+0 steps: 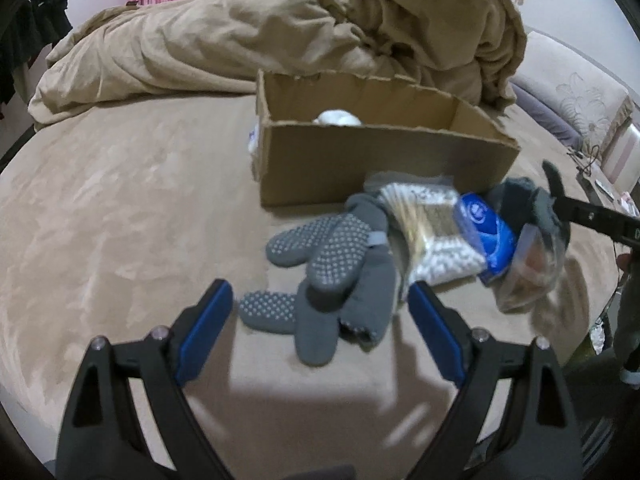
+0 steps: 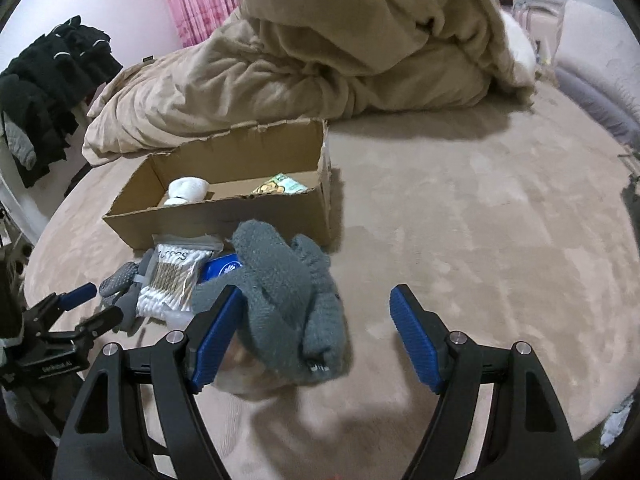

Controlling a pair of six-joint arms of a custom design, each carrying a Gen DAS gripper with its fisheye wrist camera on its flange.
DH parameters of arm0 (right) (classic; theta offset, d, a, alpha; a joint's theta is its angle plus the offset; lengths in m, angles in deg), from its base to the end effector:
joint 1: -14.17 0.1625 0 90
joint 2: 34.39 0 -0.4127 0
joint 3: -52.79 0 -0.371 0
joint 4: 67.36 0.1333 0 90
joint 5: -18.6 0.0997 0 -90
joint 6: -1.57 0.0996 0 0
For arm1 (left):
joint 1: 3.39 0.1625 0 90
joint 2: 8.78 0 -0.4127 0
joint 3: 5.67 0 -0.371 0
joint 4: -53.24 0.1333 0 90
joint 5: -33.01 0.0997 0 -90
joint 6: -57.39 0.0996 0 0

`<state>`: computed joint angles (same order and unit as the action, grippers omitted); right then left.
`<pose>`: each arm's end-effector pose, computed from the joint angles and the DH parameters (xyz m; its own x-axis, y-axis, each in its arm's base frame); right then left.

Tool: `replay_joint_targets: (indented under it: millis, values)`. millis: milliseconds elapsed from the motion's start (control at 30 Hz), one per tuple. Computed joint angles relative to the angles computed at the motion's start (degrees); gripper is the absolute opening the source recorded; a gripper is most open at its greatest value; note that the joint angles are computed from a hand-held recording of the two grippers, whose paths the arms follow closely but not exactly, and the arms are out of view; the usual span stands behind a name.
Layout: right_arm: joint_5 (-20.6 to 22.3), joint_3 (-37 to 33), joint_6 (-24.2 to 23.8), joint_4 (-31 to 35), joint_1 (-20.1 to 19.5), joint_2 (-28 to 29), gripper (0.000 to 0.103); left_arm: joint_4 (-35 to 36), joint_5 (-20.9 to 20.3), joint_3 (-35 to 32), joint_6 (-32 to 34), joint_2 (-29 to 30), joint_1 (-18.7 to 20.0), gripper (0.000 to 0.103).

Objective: Organize objects
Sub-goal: 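Grasp the grey gloves with the left tool while the right grasps the grey mittens, then carry the gloves and mittens over the box and release both tools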

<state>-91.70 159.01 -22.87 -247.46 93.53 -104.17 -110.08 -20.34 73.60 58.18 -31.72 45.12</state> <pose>-0.0092 -0.5838 0.3544 -0.8375 0.1667 0.5204 -0.2604 0.7155 -0.6483 -0.3223 -0.6554 -0.0327 -0.7077 0.4107 -0.5748 0.6434 0.7108 -0.2843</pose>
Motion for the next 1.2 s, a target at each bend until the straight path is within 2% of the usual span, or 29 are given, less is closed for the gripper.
replay_joint_targets:
  millis: [133, 200, 333, 367, 400, 567, 600, 733, 900, 967, 1067, 1167, 1200]
  values:
    - [5.08, -3.40, 6.10, 9.20, -2.54, -0.15, 0.079, 4.07, 1.49, -3.77, 0.08, 2.25, 0.39, 0.090]
    - [7.44, -4.55, 8.31, 12.31, -3.56, -0.30, 0.079, 3.71, 1.58, -4.56, 0.57, 2.90, 0.48, 0.090]
    - [11.17, -6.57, 11.24, 16.99, -5.07, -0.06, 0.075, 3.07, 1.12, -4.80, 1.42, 3.30, 0.51, 0.073]
    - [11.94, -6.73, 11.48, 17.29, -5.21, -0.06, 0.065, 2.82, 0.78, -4.63, 1.59, 3.23, 0.50, 0.069]
    - [12.21, -6.68, 11.38, 16.88, -5.15, -0.09, 0.054, 2.37, 0.59, -4.31, 1.93, 3.11, 0.43, 0.065]
    - [10.64, -5.58, 10.14, 12.42, -3.77, -0.16, 0.045, 0.15, -0.73, -2.73, 3.48, 2.42, 0.19, 0.038]
    - [10.16, -5.10, 9.46, 10.95, -3.25, -0.26, 0.045, -0.12, -0.76, -2.43, 3.65, 2.25, 0.07, 0.036]
    - [7.87, -3.09, 7.14, 4.42, -0.97, -0.81, 0.045, -0.79, -1.84, -0.83, 2.16, 0.80, -0.03, 0.032]
    - [7.06, -1.68, 5.10, -0.15, 0.83, -1.74, 0.047, -3.50, -2.63, 1.75, 1.77, -1.43, -0.46, 0.031]
    - [5.59, -2.87, 4.22, 1.49, 1.28, -0.90, 0.052, -3.80, -3.16, 2.04, 1.45, -1.82, -0.42, 0.030]
    - [6.06, -4.96, 6.66, 5.94, -0.34, 0.26, 0.052, -3.33, -4.02, 2.08, 0.81, -2.21, -0.18, 0.030]
    - [6.28, -5.09, 8.38, 6.45, -1.84, 0.61, 0.036, -3.53, -4.76, 2.67, 0.79, -2.88, -0.08, 0.030]
    - [7.38, -4.74, 8.86, 6.30, -2.36, 0.30, 0.034, -3.71, -4.84, 2.82, 0.86, -3.03, -0.12, 0.030]
